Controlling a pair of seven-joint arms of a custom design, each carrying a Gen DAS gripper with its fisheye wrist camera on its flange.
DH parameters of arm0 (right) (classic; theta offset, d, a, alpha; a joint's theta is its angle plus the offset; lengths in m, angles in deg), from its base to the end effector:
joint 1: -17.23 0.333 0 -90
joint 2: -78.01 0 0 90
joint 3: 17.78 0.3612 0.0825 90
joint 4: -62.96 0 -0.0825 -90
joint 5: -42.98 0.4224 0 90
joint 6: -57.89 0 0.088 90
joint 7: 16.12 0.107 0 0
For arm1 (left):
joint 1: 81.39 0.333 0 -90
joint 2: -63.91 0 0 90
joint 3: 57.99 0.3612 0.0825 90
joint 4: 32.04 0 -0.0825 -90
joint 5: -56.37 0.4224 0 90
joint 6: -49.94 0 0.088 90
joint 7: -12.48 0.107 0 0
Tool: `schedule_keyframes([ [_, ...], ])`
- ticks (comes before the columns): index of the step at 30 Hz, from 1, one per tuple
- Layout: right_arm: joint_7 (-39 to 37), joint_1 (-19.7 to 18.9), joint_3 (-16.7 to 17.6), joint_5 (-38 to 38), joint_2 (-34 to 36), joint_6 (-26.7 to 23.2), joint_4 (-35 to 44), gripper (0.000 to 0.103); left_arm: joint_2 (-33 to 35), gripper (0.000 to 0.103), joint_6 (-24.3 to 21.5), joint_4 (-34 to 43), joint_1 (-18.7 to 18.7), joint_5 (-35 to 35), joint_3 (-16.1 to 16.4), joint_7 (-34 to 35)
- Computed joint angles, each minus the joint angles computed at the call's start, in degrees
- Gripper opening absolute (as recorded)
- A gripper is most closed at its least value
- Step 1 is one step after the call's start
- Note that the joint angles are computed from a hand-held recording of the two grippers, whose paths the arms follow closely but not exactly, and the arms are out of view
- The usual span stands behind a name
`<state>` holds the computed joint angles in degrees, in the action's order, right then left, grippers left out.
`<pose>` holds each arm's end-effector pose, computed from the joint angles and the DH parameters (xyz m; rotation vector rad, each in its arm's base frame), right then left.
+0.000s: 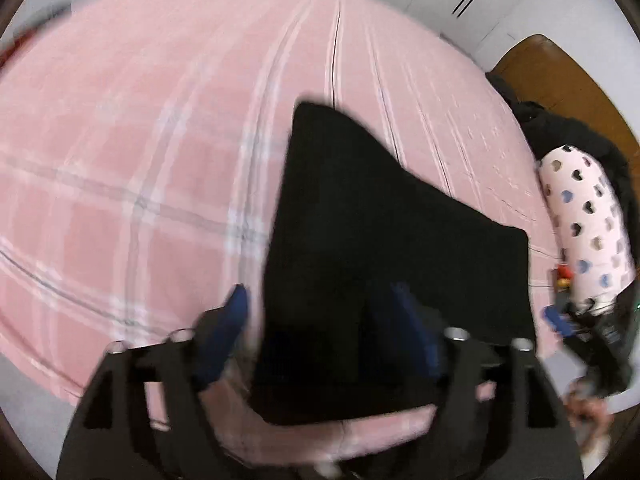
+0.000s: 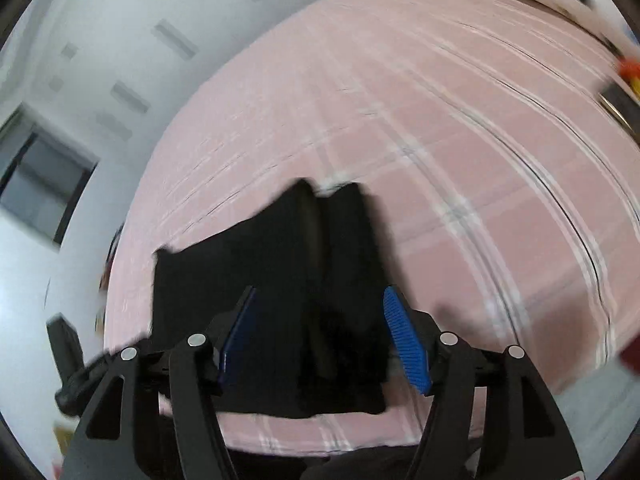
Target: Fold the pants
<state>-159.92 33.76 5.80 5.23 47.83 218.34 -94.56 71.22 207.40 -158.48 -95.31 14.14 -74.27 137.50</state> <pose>0.2941 0.2836 0.4239 -0.7704 2.2993 -0.2278 0.5389 -0.2788 0.3802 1.5266 -2.5679 0.9053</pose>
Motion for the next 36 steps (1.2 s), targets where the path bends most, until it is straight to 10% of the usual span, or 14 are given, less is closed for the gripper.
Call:
schedule_keyframes([
  [5, -10.5, 3.5, -6.4, 4.4, 11.6, 2.5, 4.3, 0.064, -1.5, 0.085, 5.3, -2.8, -2.2, 3.8, -0.7, 0.4],
  [9, -9.8, 3.9, -5.2, 2.5, 12.7, -1.5, 7.3, 0.027, -1.6, 0.085, 6.3, -2.9, -2.8, 6.3, -0.6, -0.7],
  [20, -6.3, 12.8, -5.3, 15.8, -6.0, -17.3, -2.7, 0.029, -0.1, 0.086, -0.5, 0.2, 0.2, -3.2, -0.9, 1.8],
  [26, -8.1, 12.1, -4.0, 14.5, 1.8, -12.7, 0.6, 0.038, -1.3, 0.086, 1.3, -1.0, -0.6, -6.6, -1.2, 6.0],
  [31, -26.9, 17.0, -6.7, 16.7, 13.6, -26.1, 12.0, 0.044, -2.2, 0.088, 2.2, -1.7, -1.4, -8.7, -1.0, 8.3],
  [36, -26.7, 16.6, -5.3, 7.6, 19.3, -34.0, 17.3, 0.039, -1.6, 0.092, 3.4, -1.4, -2.0, -8.3, -0.7, 7.3],
])
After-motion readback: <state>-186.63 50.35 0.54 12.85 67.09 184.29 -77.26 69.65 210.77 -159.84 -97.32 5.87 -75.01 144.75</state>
